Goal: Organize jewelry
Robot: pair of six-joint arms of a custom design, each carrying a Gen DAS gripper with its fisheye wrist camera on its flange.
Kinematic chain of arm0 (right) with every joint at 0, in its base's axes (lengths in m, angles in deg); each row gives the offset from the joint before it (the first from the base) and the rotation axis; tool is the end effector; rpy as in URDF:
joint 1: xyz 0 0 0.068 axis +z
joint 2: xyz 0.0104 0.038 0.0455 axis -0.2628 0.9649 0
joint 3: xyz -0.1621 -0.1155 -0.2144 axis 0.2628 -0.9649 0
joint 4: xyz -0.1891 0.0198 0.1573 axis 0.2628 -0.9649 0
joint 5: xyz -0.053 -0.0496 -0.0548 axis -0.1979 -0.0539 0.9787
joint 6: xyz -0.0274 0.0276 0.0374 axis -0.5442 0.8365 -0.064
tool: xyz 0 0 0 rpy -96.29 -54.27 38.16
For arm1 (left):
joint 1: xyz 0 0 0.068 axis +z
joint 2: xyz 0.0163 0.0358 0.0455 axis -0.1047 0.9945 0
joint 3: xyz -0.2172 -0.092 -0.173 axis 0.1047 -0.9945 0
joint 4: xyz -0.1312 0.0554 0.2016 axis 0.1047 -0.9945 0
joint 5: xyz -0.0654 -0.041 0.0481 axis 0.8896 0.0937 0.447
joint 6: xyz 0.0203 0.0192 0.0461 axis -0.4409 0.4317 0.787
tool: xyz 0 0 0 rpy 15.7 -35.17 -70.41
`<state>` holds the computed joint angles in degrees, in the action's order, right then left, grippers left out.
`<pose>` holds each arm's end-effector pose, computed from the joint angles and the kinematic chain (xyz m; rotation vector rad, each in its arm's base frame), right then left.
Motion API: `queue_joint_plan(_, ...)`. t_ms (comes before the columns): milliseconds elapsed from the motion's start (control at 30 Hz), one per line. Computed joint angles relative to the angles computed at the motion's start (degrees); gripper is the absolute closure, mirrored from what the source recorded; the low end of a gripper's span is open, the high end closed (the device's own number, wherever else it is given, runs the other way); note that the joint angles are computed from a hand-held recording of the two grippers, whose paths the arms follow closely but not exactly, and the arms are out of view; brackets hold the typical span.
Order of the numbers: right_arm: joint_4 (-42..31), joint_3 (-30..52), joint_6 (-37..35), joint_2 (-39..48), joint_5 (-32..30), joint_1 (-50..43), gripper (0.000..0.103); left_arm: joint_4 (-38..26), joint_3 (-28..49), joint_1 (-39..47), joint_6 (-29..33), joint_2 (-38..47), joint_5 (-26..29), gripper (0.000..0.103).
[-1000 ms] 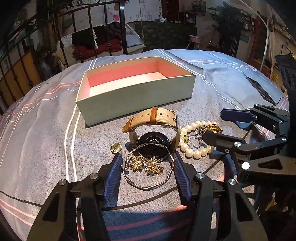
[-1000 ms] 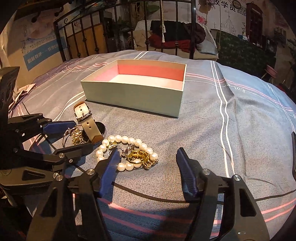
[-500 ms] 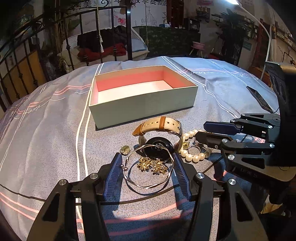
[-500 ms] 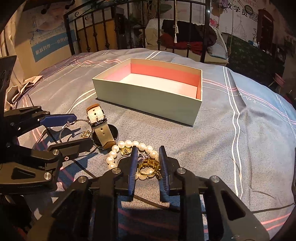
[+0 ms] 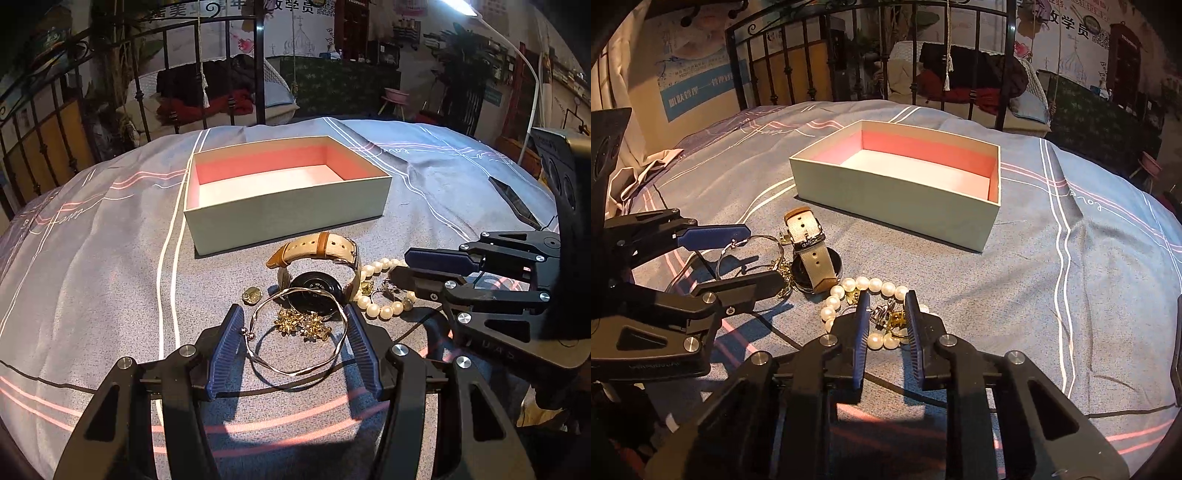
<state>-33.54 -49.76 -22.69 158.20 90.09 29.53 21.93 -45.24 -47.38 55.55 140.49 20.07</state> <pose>0.1970 0.1796 0.0776 -0.2883 2.3702 0.1793 0.2002 -0.1693 0.0973 0.6019 2.3211 -0.2417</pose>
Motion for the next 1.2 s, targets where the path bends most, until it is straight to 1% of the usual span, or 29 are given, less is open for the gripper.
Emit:
queue_joint_plan(33, -0.6, 0.4, 0.1, 0.3, -0.2, 0.1, 0.083, 0.1, -0.1, 0.0, 0.0, -0.1, 0.1, 0.048)
queue_joint_plan(67, -0.7, 0.6, -0.1, 0.9, -0.4, 0.2, 0.089, 0.3, -0.2, 0.0, 0.0, -0.1, 0.2, 0.048)
queue_joint_plan(133, -0.4, 0.5, 0.1, 1.1, 0.5, 1.0, 0.091, 0.5, -0.4, -0.2, -0.1, -0.2, -0.1, 0.048)
queue_joint_plan(200, 0.6, -0.2, 0.3, 0.8, 0.6, 1.2, 0.098, 0.6, -0.7, 0.0, -0.1, -0.4, 0.1, 0.048)
queue_joint_plan(500, 3.8, -2.5, 0.2, -1.1, 1.2, 1.7, 0.098, 0.8, -1.3, -0.3, -0.4, -1.3, -0.5, 0.048)
queue_joint_plan(600, 5.6, -3.8, 0.4, -2.4, 0.5, 1.4, 0.098, 0.6, -1.4, -0.4, -0.4, -1.8, -0.7, 0.048)
queue_joint_plan(833, 13.7, -8.3, 1.6, -5.4, -5.7, -2.3, 0.098, 0.4, -1.4, -0.6, -0.3, -2.5, -1.1, 0.048)
queue_joint_plan(900, 16.8, -9.4, 2.8, -4.9, -9.3, -4.4, 0.098, 0.5, -1.5, -0.6, -0.3, -2.5, -1.2, 0.048)
queue_joint_plan(1000, 24.6, -11.7, 6.1, -2.2, -17.0, -9.2, 0.098, 0.8, -1.6, -0.7, -0.5, -2.5, -1.2, 0.048)
queue_joint_plan(1133, 38.6, -14.3, 12.9, 5.7, -28.9, -17.3, 0.098, 1.0, -1.8, -0.6, -0.4, -2.5, -1.3, 0.048)
queue_joint_plan(1200, 44.1, -15.2, 15.3, 8.8, -32.5, -20.1, 0.098, 0.9, -1.8, -0.4, -0.4, -2.6, -1.3, 0.048)
